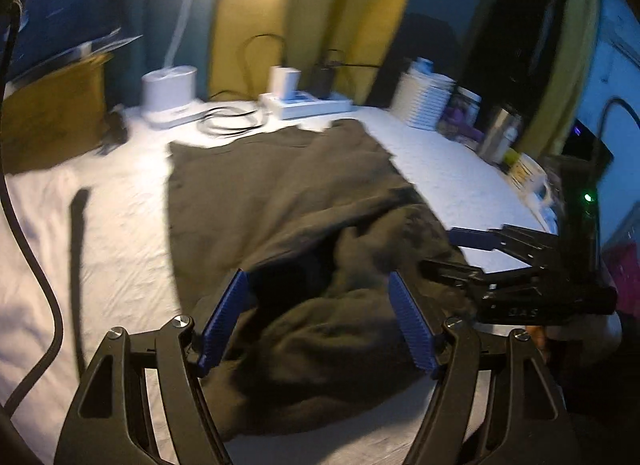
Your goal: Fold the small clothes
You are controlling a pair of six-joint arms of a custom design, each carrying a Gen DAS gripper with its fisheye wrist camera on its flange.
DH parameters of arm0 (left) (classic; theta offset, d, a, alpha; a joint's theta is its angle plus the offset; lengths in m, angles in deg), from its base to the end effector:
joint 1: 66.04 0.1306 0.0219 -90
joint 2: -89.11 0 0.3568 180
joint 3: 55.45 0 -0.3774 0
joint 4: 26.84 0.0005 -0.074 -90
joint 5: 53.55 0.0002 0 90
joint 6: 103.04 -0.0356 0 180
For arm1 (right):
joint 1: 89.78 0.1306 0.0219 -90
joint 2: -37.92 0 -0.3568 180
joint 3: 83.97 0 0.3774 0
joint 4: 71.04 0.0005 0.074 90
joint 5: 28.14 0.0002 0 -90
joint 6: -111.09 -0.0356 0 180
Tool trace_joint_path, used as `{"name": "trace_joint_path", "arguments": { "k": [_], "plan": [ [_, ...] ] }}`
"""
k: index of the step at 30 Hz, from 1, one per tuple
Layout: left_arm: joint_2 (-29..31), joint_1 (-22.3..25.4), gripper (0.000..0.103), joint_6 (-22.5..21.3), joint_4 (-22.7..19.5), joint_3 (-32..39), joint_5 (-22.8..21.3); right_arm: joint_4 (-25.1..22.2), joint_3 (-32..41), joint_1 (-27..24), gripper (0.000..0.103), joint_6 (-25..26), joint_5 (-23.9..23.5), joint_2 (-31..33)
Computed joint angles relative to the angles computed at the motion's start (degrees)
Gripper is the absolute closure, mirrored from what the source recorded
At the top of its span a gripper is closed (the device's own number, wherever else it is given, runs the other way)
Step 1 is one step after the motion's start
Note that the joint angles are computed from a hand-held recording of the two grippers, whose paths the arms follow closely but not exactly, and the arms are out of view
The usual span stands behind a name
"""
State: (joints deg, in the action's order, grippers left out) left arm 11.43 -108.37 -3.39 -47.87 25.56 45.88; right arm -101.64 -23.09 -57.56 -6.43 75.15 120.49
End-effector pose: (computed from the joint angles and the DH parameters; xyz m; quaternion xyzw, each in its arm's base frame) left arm 0.3877 -0.3617 0.2684 0.2884 0.8655 -0.2440 0.3290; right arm 0.3369 0.2020 0.2588 -0.0012 0.9407 0.0649 0.3329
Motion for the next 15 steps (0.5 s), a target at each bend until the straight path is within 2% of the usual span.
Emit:
{"name": "trace_joint_path", "arguments": {
  "k": [2, 3, 4, 5, 8, 13, 15],
  "plan": [
    [2.14, -0.61, 0.030, -2.01, -1.37, 1.92, 0.08, 0.56, -1.28, -0.68, 0.029, 0.29, -0.45, -1.27],
    [4.00, -0.98, 0.042, -2.48, -3.49, 3.56, -0.88, 0.73, -1.69, -0.81, 0.029, 0.12, -0.53, -1.70],
    [5.10, -1.04, 0.065, -2.70, -4.98, 4.55, -1.21, 0.88, -2.22, -1.39, 0.029, 0.13, -1.12, -2.24],
    [6.20, -1.12, 0.073, -2.82, -6.94, 5.52, -1.56, 0.90, -2.47, -1.85, 0.029, 0.13, -1.57, -2.36],
    [5.44, -1.42, 0.093, -3.57, -6.72, 4.16, -3.17, 1.42, -3.08, -1.89, 0.029, -0.32, -2.45, -2.06],
    [1.70, -1.27, 0.094, -0.77, -5.84, -0.02, -7.23, 2.28, -3.49, -0.84, 0.029, 0.11, -4.33, -0.81],
    [0.45, -0.87, 0.093, 1.02, -5.73, -1.64, -7.55, 2.02, -2.93, 0.25, 0.029, 1.65, -3.12, 0.38]
  ]
}}
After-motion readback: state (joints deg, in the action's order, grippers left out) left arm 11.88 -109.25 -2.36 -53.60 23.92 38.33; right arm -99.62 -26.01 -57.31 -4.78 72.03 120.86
